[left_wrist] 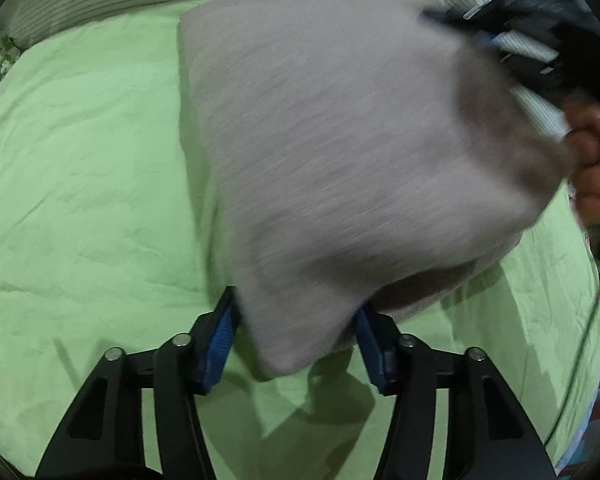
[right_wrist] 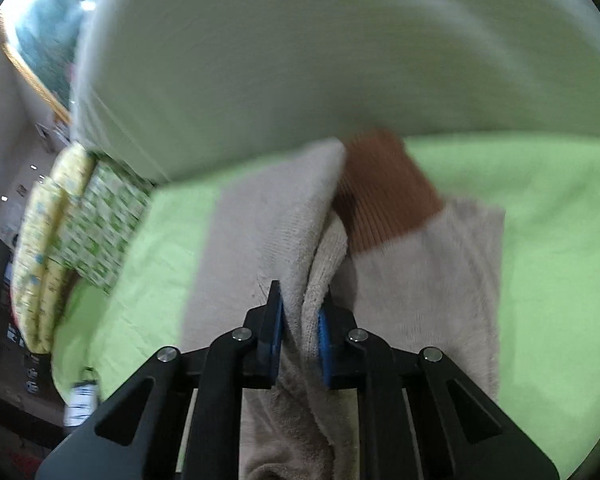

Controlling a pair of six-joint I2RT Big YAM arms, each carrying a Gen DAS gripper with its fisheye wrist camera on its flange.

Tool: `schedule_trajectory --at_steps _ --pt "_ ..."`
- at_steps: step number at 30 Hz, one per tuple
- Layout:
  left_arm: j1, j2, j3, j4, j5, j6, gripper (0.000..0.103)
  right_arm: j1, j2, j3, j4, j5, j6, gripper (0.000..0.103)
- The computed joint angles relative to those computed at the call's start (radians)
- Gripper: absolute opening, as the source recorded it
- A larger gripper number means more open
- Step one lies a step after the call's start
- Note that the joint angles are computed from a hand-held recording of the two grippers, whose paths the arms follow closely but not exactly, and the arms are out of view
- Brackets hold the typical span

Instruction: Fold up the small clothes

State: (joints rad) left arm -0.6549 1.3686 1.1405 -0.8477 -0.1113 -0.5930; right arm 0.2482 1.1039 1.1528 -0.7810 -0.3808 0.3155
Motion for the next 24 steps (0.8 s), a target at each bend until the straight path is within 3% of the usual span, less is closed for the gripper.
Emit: schedule_trajectory --at_steps 4,6,9,13,17,20,24 --pt "0.010 -0.012 -0.006 0.010 0.025 -0.014 0.053 -0.049 -0.058 -0.008 0.018 0.015 -0.015 0.016" --pt "0.008 -0.006 -0.003 0.002 0.022 -0.017 0.052 -0.080 -0.024 -0.018 -0.013 -0.004 -0.020 0.016" --pt "0.013 -0.015 -0.012 0.007 0.032 -0.027 0.050 -0.086 0.024 -0.056 -0.039 0.046 -0.051 0.016" --pt "0.036 -0.038 -0.038 0.031 0.077 -0.034 0.050 -0.105 0.047 -0.118 0.021 0.044 -0.030 0.017" --pt "0.049 -0.048 -0.055 0.038 0.093 -0.037 0.050 -0.123 0.050 -0.128 0.036 0.025 0.034 0.035" --pt "0.065 -0.042 -0.047 0.026 0.089 -0.017 0.050 -0.119 -0.029 -0.138 0.015 0.071 0.038 0.036" --pt "0.070 -0.043 -0.046 0.024 0.088 -0.011 0.050 -0.088 -0.190 -0.195 -0.021 0.049 0.019 0.036"
